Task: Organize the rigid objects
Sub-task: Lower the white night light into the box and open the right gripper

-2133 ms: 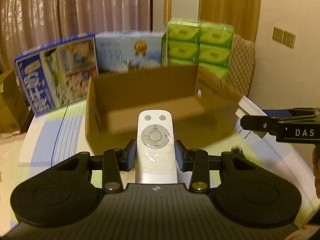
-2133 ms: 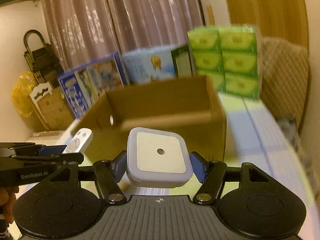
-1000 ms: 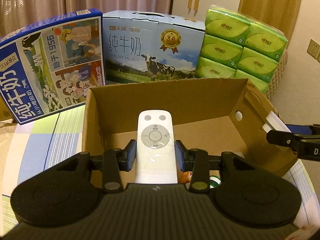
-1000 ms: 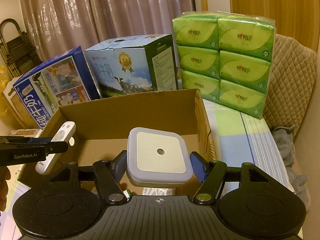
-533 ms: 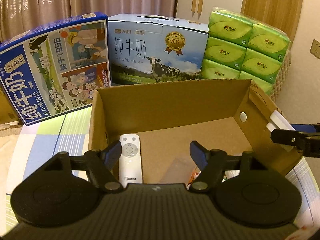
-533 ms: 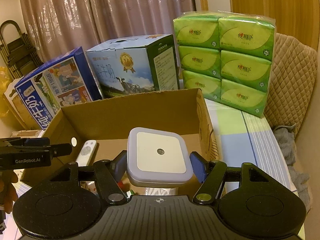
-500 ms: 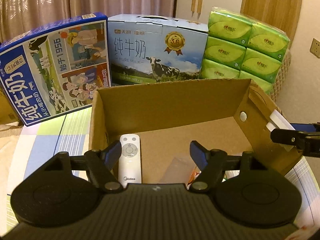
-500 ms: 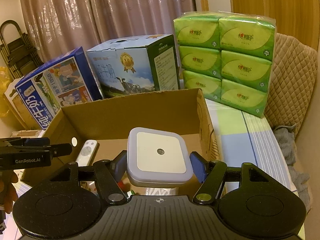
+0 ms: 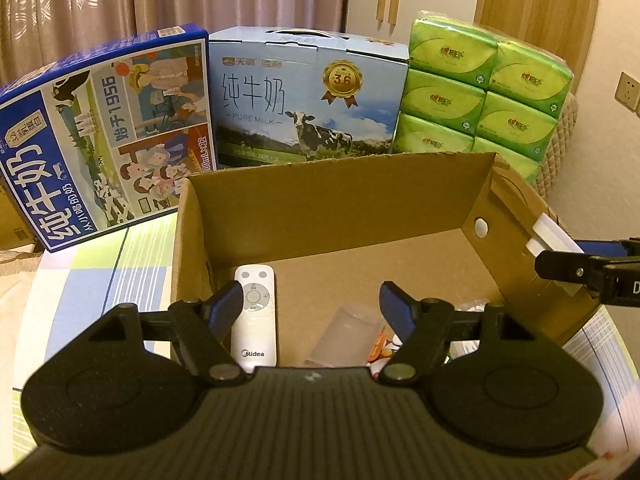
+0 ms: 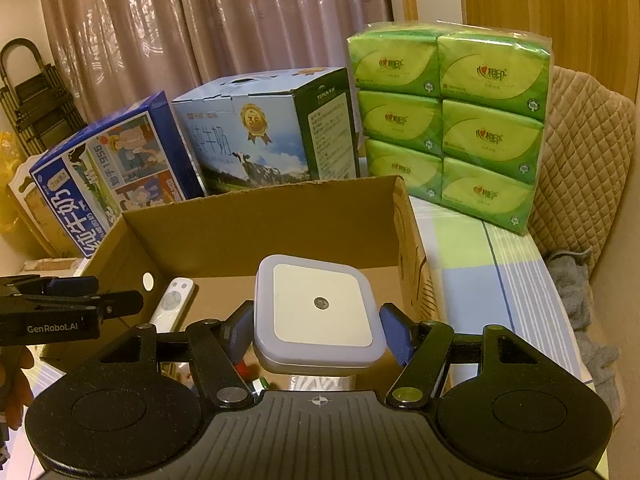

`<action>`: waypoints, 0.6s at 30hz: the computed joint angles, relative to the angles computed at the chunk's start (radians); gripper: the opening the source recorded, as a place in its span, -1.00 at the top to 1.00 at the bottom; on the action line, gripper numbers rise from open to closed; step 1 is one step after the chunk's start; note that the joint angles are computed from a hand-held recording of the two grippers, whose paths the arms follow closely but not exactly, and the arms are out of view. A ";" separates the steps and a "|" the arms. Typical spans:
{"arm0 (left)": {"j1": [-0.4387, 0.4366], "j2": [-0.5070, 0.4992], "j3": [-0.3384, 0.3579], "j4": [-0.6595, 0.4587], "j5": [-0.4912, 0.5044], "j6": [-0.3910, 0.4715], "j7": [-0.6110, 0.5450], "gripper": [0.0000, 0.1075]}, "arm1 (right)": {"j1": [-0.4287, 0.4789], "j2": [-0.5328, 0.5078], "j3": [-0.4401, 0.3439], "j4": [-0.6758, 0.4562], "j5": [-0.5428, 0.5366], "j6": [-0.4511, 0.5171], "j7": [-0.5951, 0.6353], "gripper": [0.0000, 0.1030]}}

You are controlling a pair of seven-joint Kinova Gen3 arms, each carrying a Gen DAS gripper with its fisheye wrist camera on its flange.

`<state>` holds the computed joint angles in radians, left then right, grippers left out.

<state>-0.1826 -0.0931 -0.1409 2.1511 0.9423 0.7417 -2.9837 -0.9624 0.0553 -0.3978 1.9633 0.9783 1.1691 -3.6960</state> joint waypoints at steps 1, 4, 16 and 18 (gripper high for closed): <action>0.000 0.001 0.000 0.000 0.001 0.001 0.000 -0.32 | 0.000 0.000 0.000 0.000 0.000 0.000 0.000 -0.23; 0.000 0.000 0.000 0.000 0.001 0.000 -0.004 -0.32 | 0.000 0.002 0.001 -0.001 -0.001 0.000 -0.001 -0.23; -0.002 -0.001 -0.002 0.000 0.003 0.000 -0.012 -0.32 | 0.004 0.005 0.009 0.015 -0.001 -0.008 -0.039 -0.23; -0.002 -0.001 -0.003 -0.001 0.004 0.002 -0.012 -0.32 | 0.003 0.001 0.007 0.032 0.022 -0.018 -0.070 -0.23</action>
<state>-0.1845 -0.0941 -0.1435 2.1504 0.9458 0.7434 -2.9958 -0.9597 0.0561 -0.3911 1.9954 0.9998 1.1512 -3.7657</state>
